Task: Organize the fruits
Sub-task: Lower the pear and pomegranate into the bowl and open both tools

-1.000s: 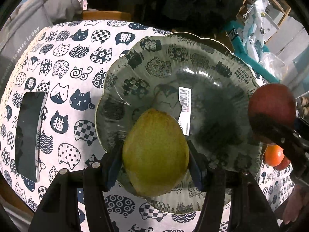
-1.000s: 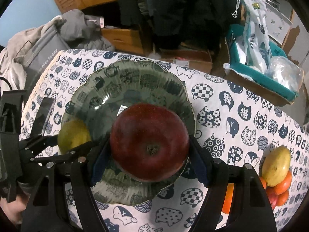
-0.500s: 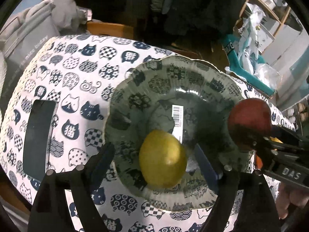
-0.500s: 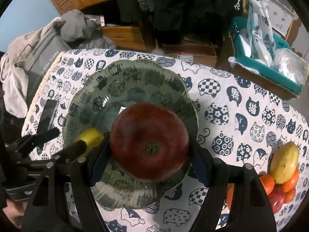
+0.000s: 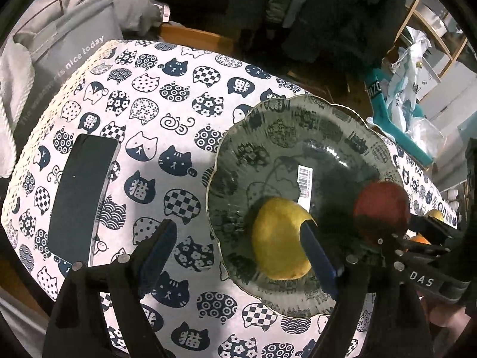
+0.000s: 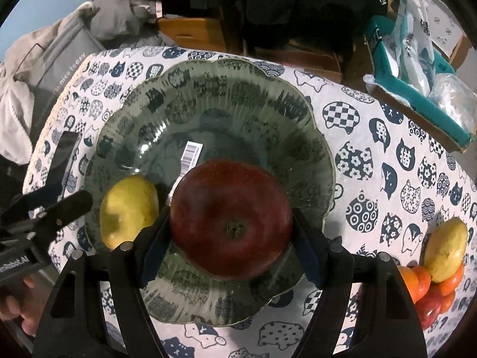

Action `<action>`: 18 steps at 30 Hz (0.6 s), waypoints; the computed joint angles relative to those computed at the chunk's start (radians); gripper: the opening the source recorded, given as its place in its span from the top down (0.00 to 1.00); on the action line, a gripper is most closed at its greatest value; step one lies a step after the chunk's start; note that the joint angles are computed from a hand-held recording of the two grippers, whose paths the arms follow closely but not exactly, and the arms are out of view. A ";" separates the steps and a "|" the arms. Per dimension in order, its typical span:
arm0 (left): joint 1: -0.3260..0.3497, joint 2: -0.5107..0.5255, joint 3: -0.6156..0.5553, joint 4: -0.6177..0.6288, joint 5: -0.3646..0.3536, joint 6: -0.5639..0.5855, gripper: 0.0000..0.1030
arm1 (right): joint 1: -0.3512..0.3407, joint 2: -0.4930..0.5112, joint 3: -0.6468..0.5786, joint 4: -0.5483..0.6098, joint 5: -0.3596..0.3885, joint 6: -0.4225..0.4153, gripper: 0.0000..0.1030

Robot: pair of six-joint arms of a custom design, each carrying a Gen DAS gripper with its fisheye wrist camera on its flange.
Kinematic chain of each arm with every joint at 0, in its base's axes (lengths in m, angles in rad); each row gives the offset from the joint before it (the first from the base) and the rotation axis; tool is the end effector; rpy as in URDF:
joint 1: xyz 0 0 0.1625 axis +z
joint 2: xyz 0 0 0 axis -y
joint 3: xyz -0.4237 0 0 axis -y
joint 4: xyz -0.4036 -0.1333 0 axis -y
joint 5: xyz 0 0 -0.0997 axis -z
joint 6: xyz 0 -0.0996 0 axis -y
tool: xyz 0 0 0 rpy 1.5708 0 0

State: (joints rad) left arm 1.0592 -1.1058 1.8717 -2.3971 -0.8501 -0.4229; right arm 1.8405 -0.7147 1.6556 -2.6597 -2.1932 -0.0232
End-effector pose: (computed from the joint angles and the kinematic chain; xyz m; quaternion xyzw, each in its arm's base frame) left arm -0.1128 -0.6075 0.1928 0.0308 0.9349 -0.1840 0.3019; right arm 0.2506 -0.6241 0.0487 0.1161 -0.9425 0.1074 0.2944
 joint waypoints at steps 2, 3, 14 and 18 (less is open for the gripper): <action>-0.002 -0.004 0.003 0.000 0.004 -0.001 0.17 | 0.001 0.002 -0.001 0.011 -0.004 0.001 0.26; -0.002 -0.006 0.003 0.001 0.006 -0.004 0.17 | 0.002 0.004 -0.003 0.014 -0.005 0.002 0.26; -0.015 -0.031 0.013 -0.015 -0.007 -0.012 0.17 | 0.031 -0.036 0.032 -0.127 0.006 -0.037 0.15; -0.034 -0.046 0.023 -0.032 -0.007 -0.003 0.17 | 0.055 -0.059 0.053 -0.183 -0.047 -0.060 0.15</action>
State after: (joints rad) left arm 1.0250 -1.1514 1.8944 -2.4290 -0.8575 -0.4262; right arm 1.8955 -0.7740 1.7085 -2.8428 -2.2401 -0.0832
